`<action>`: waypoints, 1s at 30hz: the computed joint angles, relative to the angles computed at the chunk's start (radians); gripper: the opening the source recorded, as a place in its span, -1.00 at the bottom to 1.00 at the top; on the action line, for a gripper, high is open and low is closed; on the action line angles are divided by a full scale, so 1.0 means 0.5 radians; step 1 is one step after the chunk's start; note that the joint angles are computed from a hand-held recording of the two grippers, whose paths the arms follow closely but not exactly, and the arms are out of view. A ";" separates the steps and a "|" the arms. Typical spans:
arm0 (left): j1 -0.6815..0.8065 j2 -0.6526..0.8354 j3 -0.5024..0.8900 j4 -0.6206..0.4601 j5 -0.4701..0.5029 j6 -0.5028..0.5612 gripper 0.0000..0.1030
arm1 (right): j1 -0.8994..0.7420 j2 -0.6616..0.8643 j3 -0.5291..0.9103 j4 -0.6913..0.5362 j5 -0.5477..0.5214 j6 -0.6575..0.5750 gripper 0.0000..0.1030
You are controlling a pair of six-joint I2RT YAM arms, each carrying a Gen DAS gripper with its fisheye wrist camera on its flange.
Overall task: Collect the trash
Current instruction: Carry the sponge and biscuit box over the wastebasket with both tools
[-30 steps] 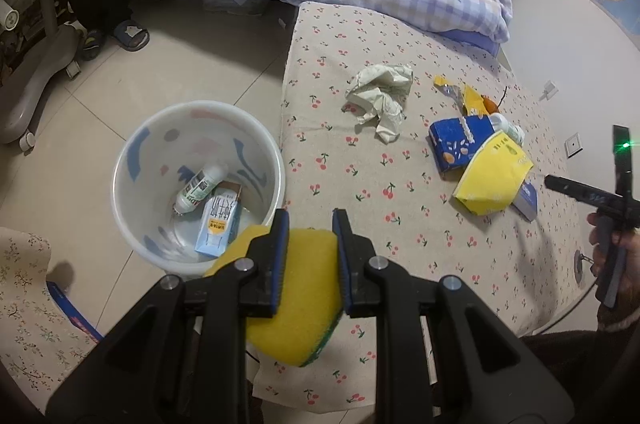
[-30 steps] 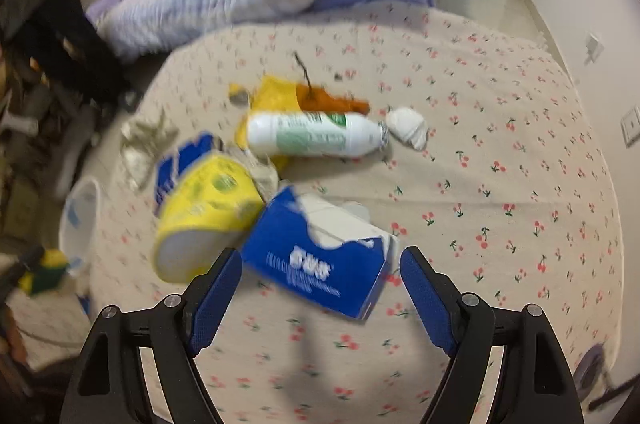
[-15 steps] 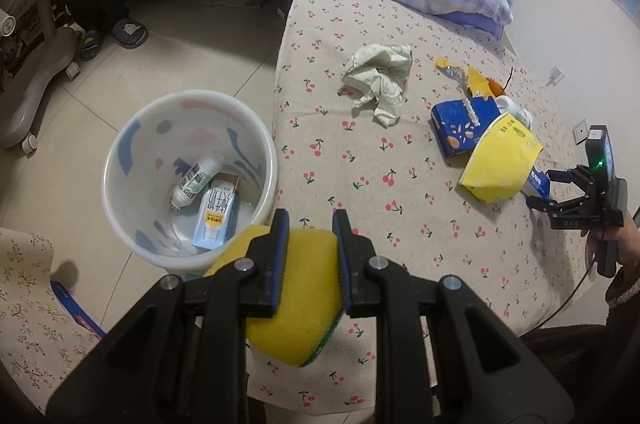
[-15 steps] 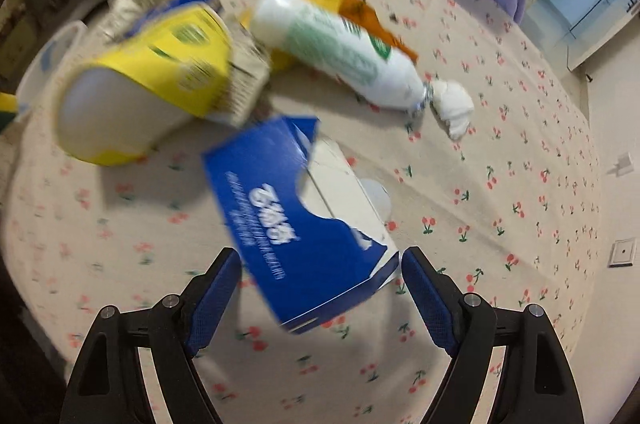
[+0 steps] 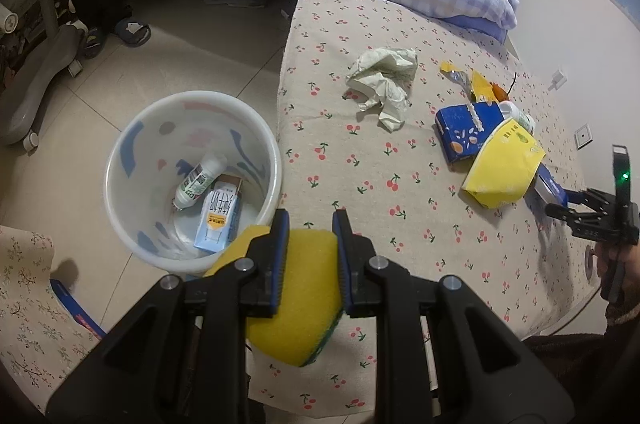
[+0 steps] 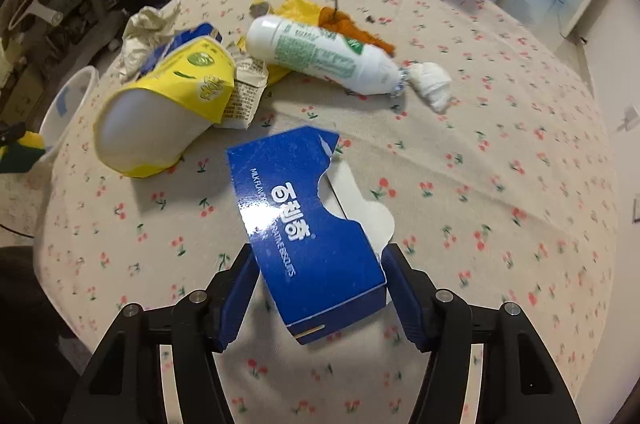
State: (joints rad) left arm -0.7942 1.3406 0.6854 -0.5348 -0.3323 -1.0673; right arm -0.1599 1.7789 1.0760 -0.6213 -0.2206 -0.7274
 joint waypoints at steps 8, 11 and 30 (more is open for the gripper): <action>0.057 -0.153 -0.083 -0.018 -0.028 -0.045 -0.54 | -0.031 -0.338 -0.008 -0.201 -0.203 0.173 0.24; 0.107 -0.224 -0.121 -0.031 -0.042 -0.048 -0.54 | 0.027 -0.440 0.009 -0.263 -0.283 0.237 0.24; 0.630 -0.192 -0.284 0.193 0.063 0.297 -0.53 | 1.045 -0.424 0.097 -0.082 -0.147 0.864 0.24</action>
State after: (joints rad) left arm -0.4793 1.2445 0.5436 -0.4384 -0.3009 -0.9189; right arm 0.3627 1.5667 1.1242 -0.6623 -0.2943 -0.2955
